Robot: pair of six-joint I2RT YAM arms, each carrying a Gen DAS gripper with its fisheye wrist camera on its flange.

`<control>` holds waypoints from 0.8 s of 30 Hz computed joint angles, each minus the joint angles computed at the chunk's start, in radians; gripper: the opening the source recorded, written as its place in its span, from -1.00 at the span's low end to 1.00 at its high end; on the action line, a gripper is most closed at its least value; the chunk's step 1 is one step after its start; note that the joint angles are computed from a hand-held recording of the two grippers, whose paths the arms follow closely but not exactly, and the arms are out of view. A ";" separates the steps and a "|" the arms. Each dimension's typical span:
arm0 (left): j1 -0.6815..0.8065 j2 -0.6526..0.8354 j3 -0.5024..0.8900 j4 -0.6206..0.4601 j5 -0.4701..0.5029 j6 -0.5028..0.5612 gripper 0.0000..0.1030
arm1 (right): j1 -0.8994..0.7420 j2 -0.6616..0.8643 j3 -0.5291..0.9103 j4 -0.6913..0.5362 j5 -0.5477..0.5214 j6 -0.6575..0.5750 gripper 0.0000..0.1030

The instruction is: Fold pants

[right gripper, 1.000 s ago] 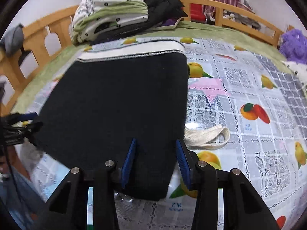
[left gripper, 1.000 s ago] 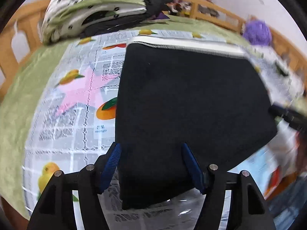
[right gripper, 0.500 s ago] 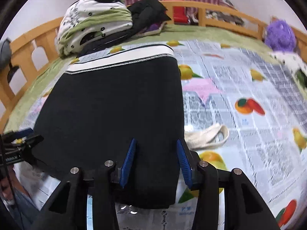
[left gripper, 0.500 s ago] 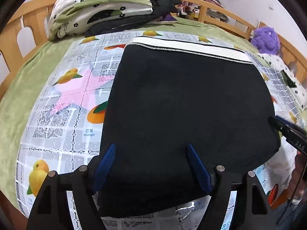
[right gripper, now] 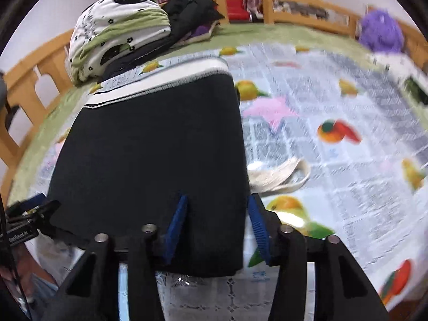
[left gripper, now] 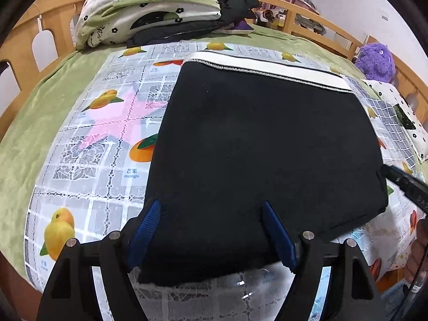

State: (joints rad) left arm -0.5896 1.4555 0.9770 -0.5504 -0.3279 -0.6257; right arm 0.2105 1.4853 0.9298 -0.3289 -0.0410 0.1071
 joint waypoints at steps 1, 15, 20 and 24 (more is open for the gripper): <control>-0.010 -0.012 0.003 -0.010 -0.002 0.000 0.50 | 0.008 -0.031 -0.009 -0.003 0.016 0.005 -0.12; -0.253 -0.152 0.224 -0.282 -0.236 -0.152 0.50 | 0.108 -0.380 0.037 -0.266 0.193 0.103 -0.07; -0.392 -0.163 0.320 -0.391 -0.348 -0.220 0.50 | 0.152 -0.510 0.063 -0.373 0.210 0.140 0.38; -0.481 -0.150 0.368 -0.488 -0.416 -0.279 0.53 | 0.240 -0.600 0.092 -0.461 0.298 0.162 0.66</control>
